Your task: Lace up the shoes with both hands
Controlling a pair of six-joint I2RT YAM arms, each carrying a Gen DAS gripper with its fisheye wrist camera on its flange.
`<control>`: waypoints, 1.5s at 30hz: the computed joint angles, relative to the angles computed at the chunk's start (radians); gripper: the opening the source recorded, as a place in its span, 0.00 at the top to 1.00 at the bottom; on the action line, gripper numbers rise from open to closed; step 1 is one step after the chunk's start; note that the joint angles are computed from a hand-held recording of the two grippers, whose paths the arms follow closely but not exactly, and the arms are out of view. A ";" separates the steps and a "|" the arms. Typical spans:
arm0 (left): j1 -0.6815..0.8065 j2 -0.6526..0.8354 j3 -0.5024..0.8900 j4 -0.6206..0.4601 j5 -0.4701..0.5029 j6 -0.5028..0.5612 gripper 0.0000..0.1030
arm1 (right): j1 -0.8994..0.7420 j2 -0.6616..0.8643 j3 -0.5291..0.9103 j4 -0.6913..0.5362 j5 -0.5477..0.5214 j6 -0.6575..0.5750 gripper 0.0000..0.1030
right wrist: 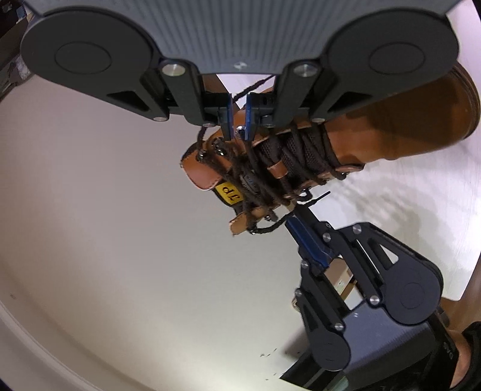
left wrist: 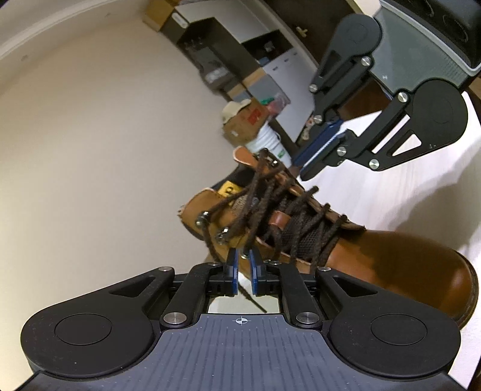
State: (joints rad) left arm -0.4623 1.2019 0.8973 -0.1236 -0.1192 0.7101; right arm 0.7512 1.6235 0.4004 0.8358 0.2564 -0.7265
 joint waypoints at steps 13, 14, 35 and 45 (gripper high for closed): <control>0.006 -0.017 0.001 -0.024 0.040 0.041 0.92 | -0.005 0.039 0.068 -0.052 -0.009 -0.034 0.92; 0.004 -0.008 0.010 -0.027 0.042 0.043 0.93 | -0.003 0.043 0.072 -0.052 -0.006 -0.044 0.92; -0.039 -0.082 -0.045 -0.014 0.015 -0.023 0.98 | 0.101 -0.065 0.049 -0.142 0.061 -0.007 0.94; -0.034 -0.051 -0.025 -0.001 0.009 -0.014 0.98 | 0.027 -0.014 0.054 -0.106 0.038 -0.030 0.89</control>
